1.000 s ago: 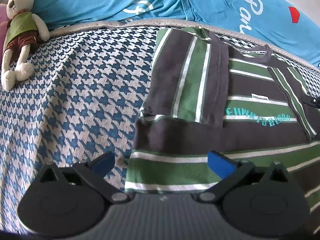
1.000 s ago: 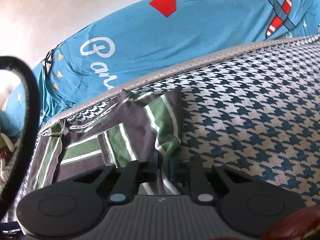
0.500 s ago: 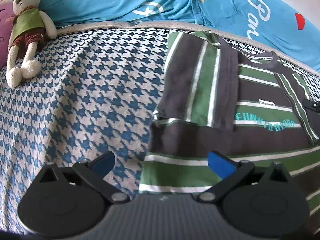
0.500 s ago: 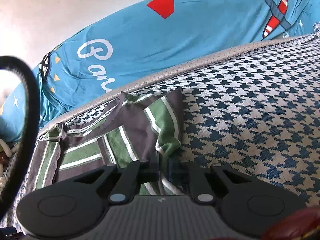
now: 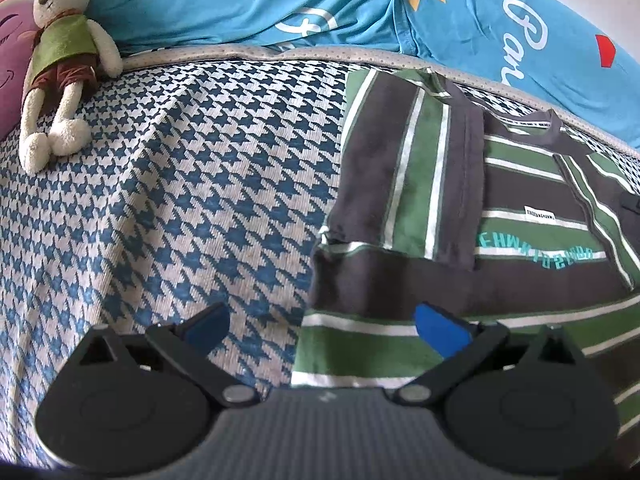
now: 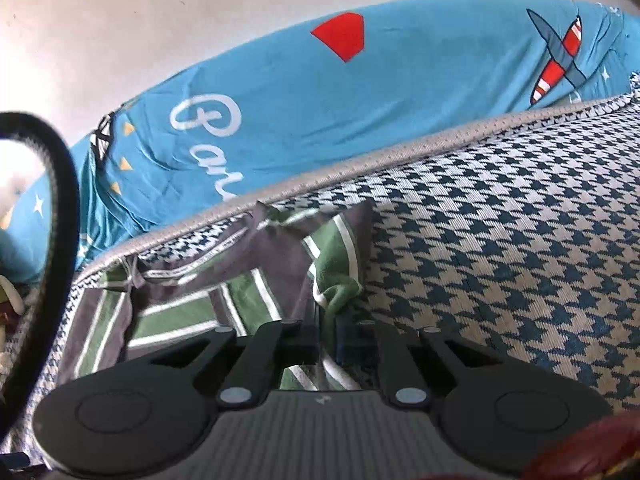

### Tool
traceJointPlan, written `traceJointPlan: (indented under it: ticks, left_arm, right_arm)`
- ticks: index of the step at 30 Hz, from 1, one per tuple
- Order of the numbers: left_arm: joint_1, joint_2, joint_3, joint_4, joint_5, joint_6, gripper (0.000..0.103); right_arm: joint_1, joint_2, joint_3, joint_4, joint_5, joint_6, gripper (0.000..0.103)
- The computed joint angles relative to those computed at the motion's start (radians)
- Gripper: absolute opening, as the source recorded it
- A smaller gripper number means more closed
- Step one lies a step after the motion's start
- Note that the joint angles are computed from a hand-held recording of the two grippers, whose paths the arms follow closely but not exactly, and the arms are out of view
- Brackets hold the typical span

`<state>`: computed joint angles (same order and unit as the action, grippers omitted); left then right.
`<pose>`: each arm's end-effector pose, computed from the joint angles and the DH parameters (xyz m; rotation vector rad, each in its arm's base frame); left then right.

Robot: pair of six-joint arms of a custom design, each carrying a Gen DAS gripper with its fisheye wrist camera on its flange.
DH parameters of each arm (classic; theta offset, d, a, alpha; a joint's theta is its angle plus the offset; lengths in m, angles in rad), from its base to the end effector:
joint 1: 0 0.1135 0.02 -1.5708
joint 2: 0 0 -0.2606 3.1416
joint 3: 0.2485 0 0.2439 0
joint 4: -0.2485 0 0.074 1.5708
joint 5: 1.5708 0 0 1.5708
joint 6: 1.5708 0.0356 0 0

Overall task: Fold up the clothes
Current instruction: 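Close the right tool on the shirt side edge, then lift the shirt side with the right tool and fold it toward the middle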

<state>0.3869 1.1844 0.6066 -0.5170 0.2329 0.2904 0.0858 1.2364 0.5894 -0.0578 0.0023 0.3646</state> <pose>0.1905 0.0687 0.1795 -0.0520 2.6172 -0.0778 0.2419 0.0207 0.1940 0.3189 2.2641 0.2334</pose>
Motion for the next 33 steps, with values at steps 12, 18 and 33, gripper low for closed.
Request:
traceJointPlan:
  ticks: [12,18,33]
  left_arm:
    - [0.024,0.015,0.006,0.015,0.001,-0.004,0.103]
    - [0.078,0.029,0.023,0.005,0.025,0.017,0.103]
    - [0.344,0.132,0.122,-0.048,0.123,0.16,0.103]
  right_arm:
    - [0.168,-0.022,0.019,0.047,0.045,0.025,0.009]
    - [0.316,0.08,0.091,0.109,0.085,0.085,0.009]
    - [0.674,0.466,0.305,0.246,0.19,0.036,0.01]
